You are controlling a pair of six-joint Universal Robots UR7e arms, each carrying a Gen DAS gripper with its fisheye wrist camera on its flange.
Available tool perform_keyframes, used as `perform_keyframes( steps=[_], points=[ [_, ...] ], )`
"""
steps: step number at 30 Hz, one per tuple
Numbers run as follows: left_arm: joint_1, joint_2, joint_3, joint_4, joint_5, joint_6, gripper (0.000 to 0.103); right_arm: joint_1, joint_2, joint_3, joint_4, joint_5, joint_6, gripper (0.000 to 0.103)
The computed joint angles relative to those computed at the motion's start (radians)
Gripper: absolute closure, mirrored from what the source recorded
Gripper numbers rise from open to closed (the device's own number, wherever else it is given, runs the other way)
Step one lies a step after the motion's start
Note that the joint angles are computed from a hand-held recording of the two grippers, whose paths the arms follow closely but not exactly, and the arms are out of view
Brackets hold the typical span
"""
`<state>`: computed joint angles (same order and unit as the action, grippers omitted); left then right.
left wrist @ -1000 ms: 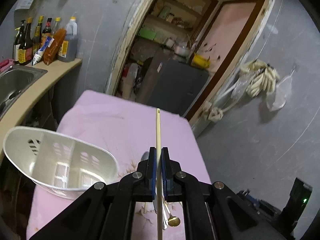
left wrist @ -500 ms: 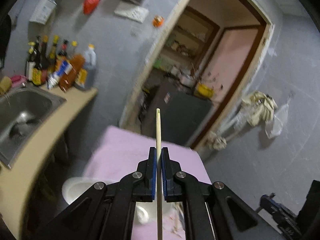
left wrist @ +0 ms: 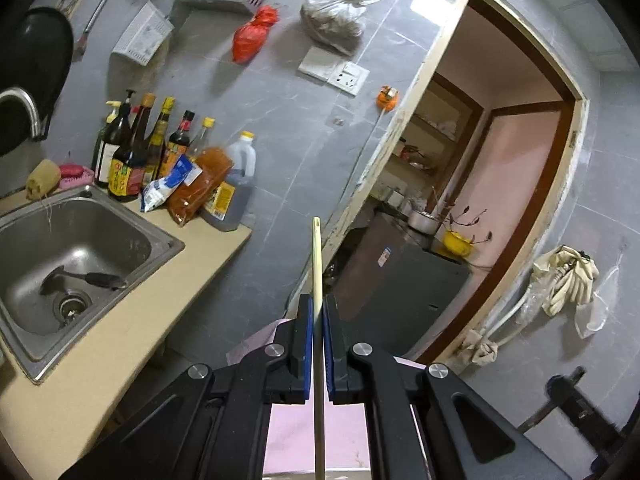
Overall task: Organize utensils
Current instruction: 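Carry the peeler and chopstick over the white caddy and drop them in, then return both grippers to the utensils and grasp another chopstick with the left gripper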
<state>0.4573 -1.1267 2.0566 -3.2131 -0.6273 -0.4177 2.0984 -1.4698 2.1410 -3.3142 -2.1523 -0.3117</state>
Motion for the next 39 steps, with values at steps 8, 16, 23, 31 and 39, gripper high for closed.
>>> perform_keyframes(
  steps=[8,16,23,31,39],
  points=[
    [-0.024,0.083,0.035,-0.184,0.100,0.091,0.098,-0.065,0.051,0.053,-0.029,0.031,0.018,0.092],
    [-0.059,0.159,0.047,-0.365,0.185,0.239,0.098,-0.099,0.053,0.091,-0.055,0.041,0.018,0.092],
    [-0.089,0.100,0.113,-0.201,0.181,0.166,0.098,-0.113,0.030,0.114,-0.024,0.048,0.023,0.092],
    [-0.100,-0.038,0.158,0.167,0.135,-0.070,0.096,-0.126,-0.017,0.139,0.041,0.067,0.052,0.081],
    [-0.136,-0.118,0.183,0.294,0.105,-0.227,0.037,-0.092,-0.080,0.152,0.031,0.054,0.051,0.074]
  ],
)
